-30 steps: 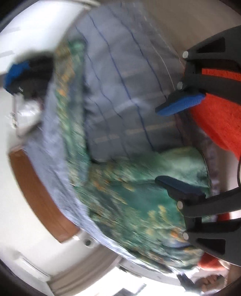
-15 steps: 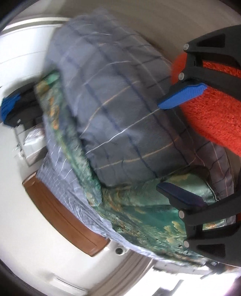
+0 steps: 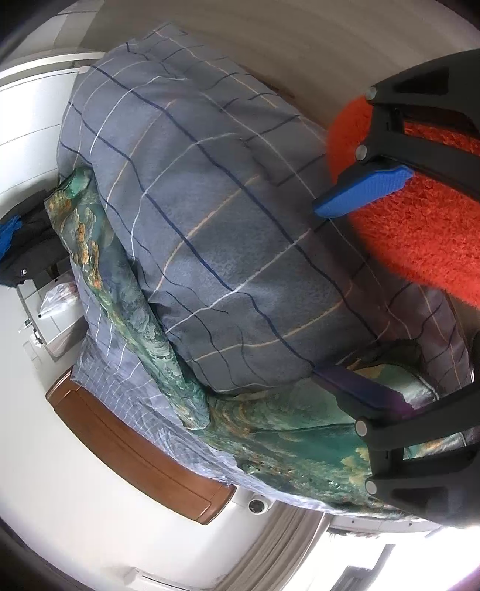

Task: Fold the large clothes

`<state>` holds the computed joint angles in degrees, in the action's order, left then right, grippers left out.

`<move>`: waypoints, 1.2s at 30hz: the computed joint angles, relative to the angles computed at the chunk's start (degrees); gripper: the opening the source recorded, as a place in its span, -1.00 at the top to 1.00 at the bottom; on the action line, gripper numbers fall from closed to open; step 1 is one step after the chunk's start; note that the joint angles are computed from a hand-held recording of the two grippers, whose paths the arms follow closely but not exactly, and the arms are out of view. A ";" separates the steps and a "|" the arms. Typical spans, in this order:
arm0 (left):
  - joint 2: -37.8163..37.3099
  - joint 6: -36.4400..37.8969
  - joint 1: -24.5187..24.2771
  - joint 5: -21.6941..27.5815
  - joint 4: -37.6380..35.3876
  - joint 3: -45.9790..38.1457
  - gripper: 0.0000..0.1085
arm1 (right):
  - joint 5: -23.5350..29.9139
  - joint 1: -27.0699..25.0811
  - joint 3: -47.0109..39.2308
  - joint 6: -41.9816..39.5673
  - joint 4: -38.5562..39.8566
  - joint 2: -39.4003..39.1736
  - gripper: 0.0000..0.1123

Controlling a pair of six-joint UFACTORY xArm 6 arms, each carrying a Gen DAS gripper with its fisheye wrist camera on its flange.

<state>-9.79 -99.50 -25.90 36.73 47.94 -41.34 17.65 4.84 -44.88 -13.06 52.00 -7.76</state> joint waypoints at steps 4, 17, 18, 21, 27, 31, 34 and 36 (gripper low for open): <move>-2.47 -5.40 -0.73 0.64 4.59 1.59 -0.89 | 5.30 -5.19 -6.46 -5.53 6.03 1.76 -0.45; -1.61 -8.42 -1.94 5.46 5.28 0.07 -0.89 | 25.26 -23.46 -38.14 0.73 31.34 31.68 -0.55; -1.20 -7.85 -2.00 5.84 4.88 -0.32 -0.89 | 25.44 -23.24 -39.05 0.59 31.91 32.96 -0.54; -0.04 -6.35 -2.35 7.18 3.79 -1.46 -0.89 | 22.06 -21.59 -43.16 -0.22 28.82 35.97 -0.43; 0.77 -5.52 -2.72 8.13 3.14 -2.22 -0.89 | 14.02 -19.36 -48.92 5.20 20.90 41.21 -0.29; 0.93 -5.42 -2.70 8.22 3.08 -2.36 -0.89 | 13.15 -18.95 -51.55 14.43 11.17 42.91 0.67; 0.67 -6.51 -2.40 7.27 4.20 -1.89 -0.89 | 14.17 -18.59 -54.66 20.36 0.50 42.24 0.79; 0.70 -7.06 -2.10 6.46 4.79 -1.68 -0.89 | 14.18 -17.67 -58.90 23.30 -6.25 41.69 0.79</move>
